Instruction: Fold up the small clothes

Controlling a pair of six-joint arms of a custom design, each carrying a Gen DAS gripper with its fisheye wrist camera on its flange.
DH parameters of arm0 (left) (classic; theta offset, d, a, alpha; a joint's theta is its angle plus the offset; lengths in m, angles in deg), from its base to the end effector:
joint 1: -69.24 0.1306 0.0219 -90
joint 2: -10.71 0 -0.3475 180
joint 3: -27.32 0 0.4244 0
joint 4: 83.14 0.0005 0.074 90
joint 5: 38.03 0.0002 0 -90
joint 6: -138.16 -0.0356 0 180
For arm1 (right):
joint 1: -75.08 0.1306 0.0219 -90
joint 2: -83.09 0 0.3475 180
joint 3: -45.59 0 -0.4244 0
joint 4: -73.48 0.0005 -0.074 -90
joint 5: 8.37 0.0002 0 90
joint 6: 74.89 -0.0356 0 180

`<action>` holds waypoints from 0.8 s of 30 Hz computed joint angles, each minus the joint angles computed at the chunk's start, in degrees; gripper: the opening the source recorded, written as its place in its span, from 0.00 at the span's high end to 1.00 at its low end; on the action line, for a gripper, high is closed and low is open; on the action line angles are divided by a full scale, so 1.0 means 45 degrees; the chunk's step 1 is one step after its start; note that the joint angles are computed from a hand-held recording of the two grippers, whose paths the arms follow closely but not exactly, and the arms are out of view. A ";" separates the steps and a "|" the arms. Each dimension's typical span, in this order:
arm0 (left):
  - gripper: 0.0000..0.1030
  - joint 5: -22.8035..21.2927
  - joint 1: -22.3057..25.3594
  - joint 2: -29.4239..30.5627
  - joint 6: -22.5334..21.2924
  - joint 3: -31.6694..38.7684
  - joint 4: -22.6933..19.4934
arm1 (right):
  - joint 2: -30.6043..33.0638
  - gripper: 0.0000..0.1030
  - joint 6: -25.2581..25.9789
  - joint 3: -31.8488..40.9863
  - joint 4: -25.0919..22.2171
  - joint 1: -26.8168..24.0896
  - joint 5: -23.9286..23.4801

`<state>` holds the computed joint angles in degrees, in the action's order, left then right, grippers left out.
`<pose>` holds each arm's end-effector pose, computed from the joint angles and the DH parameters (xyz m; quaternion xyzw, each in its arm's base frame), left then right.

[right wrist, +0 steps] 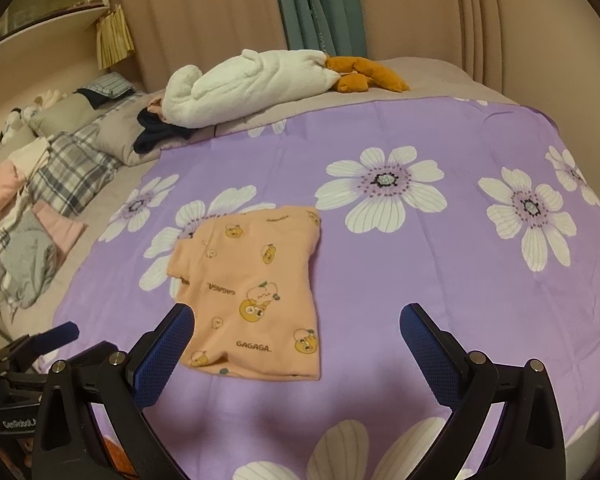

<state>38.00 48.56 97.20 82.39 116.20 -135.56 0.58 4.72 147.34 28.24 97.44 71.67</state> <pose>0.4652 -0.1670 0.4118 -0.1513 0.9214 -0.0550 0.3537 0.5274 0.2231 0.4350 -0.1303 0.8978 0.1923 0.3743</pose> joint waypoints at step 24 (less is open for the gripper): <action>0.00 -0.0479 -0.0272 0.0194 0.0454 0.0288 -0.0628 | -0.0030 0.01 -0.0027 -0.0048 -0.0013 0.0029 -0.0131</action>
<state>35.84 47.34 98.07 84.43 117.49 -138.38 0.44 4.59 147.13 28.18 97.57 71.08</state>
